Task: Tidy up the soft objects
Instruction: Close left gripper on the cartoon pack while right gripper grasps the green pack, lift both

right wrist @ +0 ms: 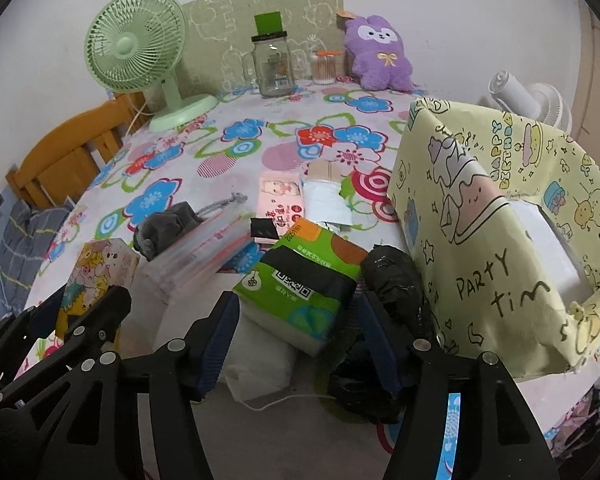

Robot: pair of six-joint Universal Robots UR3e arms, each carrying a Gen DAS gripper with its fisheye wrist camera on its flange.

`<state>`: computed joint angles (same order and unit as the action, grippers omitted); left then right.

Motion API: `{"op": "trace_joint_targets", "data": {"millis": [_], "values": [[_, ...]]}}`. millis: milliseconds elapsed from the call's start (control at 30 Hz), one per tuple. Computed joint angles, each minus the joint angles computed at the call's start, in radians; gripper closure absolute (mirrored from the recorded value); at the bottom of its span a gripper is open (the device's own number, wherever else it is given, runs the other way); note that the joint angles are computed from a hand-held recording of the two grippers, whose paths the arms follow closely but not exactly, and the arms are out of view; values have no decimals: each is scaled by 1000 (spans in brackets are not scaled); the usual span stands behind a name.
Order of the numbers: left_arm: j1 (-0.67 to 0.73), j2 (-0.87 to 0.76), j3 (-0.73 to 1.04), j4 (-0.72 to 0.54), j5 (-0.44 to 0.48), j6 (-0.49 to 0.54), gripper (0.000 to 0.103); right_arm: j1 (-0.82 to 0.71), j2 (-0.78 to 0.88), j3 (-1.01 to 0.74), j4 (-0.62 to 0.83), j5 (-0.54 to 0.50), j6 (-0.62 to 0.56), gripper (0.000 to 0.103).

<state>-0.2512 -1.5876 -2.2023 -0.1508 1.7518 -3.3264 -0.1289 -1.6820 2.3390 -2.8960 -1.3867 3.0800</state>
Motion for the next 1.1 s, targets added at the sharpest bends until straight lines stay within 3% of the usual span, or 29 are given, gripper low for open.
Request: {"op": "trace_joint_targets", "data": {"millis": [267,567,1100], "values": [[35,-39,7,6,-22,14,56,7,77,-37,-32,28,10,39],[36,-73,27,10,-50,28,56,30,112,-62,-45,23,-13,72],[-31,-9,65,-35,24,1,56,-29,-30,-35,24,118,-68,79]]}}
